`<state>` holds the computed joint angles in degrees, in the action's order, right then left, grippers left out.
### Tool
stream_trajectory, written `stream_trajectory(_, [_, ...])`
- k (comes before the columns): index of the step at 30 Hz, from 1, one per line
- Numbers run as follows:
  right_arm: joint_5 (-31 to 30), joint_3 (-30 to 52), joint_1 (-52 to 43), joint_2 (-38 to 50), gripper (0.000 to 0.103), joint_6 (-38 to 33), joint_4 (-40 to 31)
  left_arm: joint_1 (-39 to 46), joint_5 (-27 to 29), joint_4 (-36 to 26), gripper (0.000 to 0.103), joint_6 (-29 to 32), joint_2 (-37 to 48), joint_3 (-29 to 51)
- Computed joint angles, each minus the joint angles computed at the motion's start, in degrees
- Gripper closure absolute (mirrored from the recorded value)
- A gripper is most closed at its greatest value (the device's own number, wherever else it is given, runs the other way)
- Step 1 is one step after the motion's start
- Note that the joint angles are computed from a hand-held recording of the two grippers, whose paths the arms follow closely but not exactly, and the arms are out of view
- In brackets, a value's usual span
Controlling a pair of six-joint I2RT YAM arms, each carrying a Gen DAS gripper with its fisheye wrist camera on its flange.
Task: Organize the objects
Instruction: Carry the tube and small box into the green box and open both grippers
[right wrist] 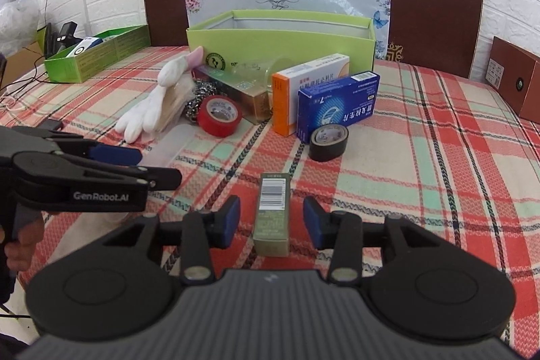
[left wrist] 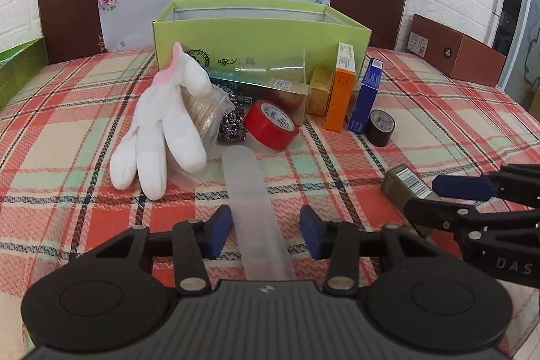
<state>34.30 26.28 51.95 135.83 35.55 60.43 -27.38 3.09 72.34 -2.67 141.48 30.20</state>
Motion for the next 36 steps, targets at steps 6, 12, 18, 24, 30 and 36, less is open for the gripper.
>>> stream_trajectory(6, [-1.54,1.57,-0.98,1.15,0.063,-0.29,-0.44,0.06,-0.19,-0.61,0.062,1.01,-0.19,0.10])
stream_trajectory(12, [-2.52,3.12,-1.68,1.92,0.063,-0.21,-1.53,1.01,1.46,-2.64,0.063,1.18,-0.88,0.90])
stream_trajectory(18, [-3.26,3.82,-2.19,2.56,0.063,-0.18,-1.91,0.22,0.51,-2.35,0.065,1.38,-0.36,1.55])
stream_trajectory(24, [-2.99,4.05,-2.31,2.70,0.069,0.00,-1.96,1.13,1.23,-2.83,0.074,0.68,-1.07,1.21])
stream_trajectory(30, [-2.75,4.01,-2.47,2.43,0.080,0.40,-2.29,1.60,3.61,-1.05,0.074,0.88,-2.67,-0.94])
stream_trajectory(36, [-5.41,-0.31,-3.61,-1.27,0.081,-1.92,5.17,3.38,8.98,4.79,0.074,1.48,-9.67,-5.92])
